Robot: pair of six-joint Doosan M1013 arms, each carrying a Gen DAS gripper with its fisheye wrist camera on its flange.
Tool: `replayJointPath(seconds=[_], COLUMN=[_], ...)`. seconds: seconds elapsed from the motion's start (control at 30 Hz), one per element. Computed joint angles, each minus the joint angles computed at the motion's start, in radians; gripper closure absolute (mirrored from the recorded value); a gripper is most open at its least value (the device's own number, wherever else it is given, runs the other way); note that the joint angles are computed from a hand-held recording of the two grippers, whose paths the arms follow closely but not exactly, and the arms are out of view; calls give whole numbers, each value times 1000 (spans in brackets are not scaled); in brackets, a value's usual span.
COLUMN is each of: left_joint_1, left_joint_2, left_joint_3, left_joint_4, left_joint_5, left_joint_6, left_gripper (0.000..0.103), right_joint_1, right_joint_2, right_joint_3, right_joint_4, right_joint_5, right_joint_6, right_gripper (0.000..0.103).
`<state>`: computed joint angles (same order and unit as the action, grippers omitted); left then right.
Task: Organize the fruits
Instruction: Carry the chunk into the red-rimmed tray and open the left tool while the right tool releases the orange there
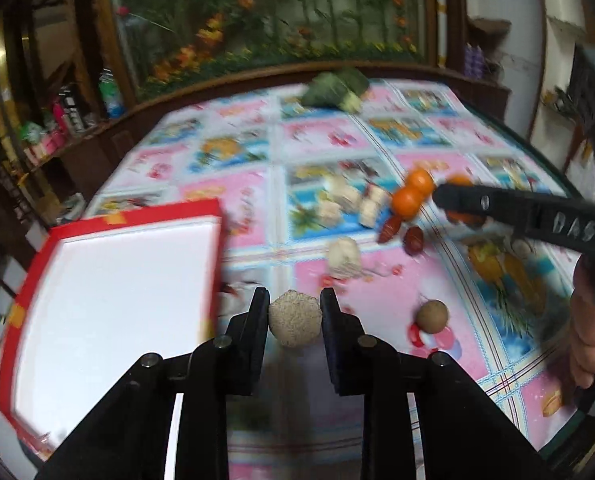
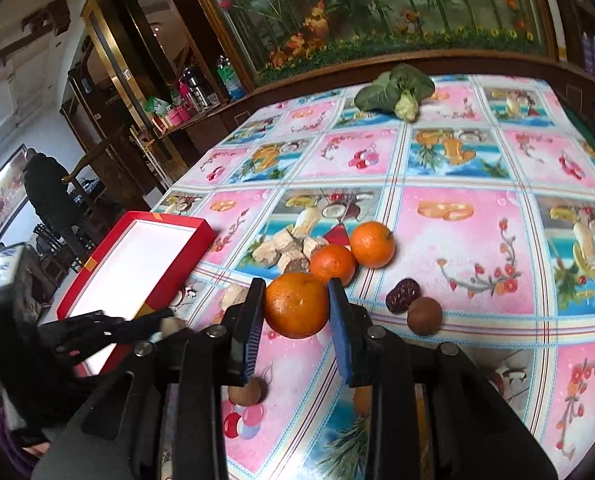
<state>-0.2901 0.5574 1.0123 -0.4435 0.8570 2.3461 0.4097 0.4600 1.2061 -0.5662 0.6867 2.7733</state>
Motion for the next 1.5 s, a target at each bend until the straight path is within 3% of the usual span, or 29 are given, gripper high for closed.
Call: replayJointPath(seconds=[0.2,0.43,0.8,1.33,1.4,1.47,1.5], left_joint_1=[33,65,90,86,84,81,80], left_joint_2=[-16,-4,35,43,45,43,39], left_joint_3=[12,2,-30,-27,-30,-26,-20], left_joint_4=[9,114,232,333,347,362,369], left_joint_5=[-98,-179,-188,-176,-164,-168,-175], left_joint_6=[-63,-198,-327,-417,-424,-436,-439], left_gripper=[78,78,78,78,71,55,53], right_joint_1=[12,24,65,73,74,72,72], right_joint_2=[31,121,294,345,344,342,336], right_joint_3=[-43,-181,-470,-558,-559,-558,-547], right_joint_4=[-10,126,318,396,400,415,421], right_joint_5=[-4,-51,59,191,195,196,182], right_joint_6=[-32,-128,-422,-569,-577,-589,-594], right_gripper=[70,70,70,68,67,54,52])
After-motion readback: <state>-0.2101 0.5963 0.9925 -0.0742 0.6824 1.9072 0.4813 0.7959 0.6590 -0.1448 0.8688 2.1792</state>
